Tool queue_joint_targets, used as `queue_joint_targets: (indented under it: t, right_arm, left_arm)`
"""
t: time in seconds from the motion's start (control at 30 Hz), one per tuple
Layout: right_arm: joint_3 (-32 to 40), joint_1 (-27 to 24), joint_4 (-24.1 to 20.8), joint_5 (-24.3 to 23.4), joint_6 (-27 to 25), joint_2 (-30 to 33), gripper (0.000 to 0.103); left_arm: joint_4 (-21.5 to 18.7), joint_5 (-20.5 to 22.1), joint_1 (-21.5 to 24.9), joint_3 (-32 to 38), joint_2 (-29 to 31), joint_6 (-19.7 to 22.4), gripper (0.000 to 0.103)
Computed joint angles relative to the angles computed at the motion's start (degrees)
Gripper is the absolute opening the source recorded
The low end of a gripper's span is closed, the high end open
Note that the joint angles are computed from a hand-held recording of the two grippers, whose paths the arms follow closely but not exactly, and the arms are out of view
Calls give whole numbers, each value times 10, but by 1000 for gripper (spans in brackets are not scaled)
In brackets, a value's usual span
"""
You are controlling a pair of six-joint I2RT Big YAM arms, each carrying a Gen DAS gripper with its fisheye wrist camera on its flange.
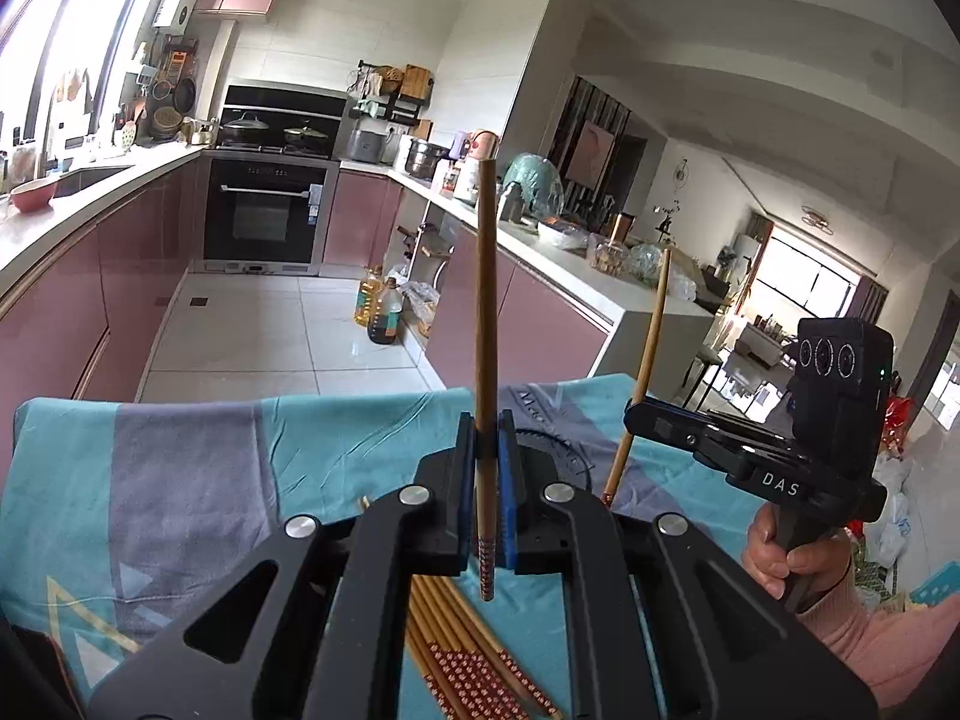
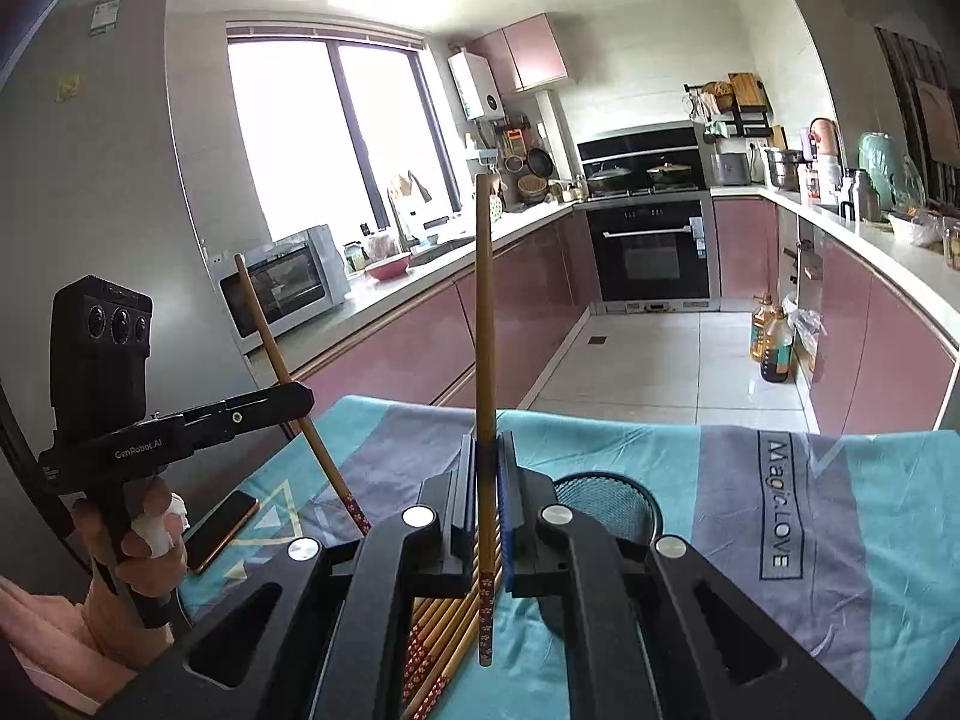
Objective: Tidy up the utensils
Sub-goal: 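Lift the chopstick with the right gripper and lower it into the mesh cup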
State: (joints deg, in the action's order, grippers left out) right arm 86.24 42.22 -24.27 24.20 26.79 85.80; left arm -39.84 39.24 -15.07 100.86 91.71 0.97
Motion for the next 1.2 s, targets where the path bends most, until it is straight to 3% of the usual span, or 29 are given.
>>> queue_joint_targets:
  t: [0.17, 0.37, 0.57, 0.8, 0.93, 1.2]
  right_arm:
    - [13, -13, 11, 14, -20, -5, 6]
    - [18, -32, 25, 26, -39, -4, 6]
    - [28, -56, -12, 3, -16, 22, 6]
    - [54, -68, -90, -41, 17, 61, 6]
    - [72, -71, -125, -57, 27, 78, 6]
    - [90, -77, -138, -62, 44, 94, 8]
  left_arm:
    - [5, 13, -21, 53, 17, -24, 8]
    - [-9, -15, -58, 114, 49, -22, 8]
    - [-80, -78, -97, 159, 91, 26, 8]
    - [-142, -119, -122, 173, 130, 67, 8]
    - [-135, -124, -123, 163, 137, 71, 8]
    - [-157, -144, -126, 223, 186, 73, 9]
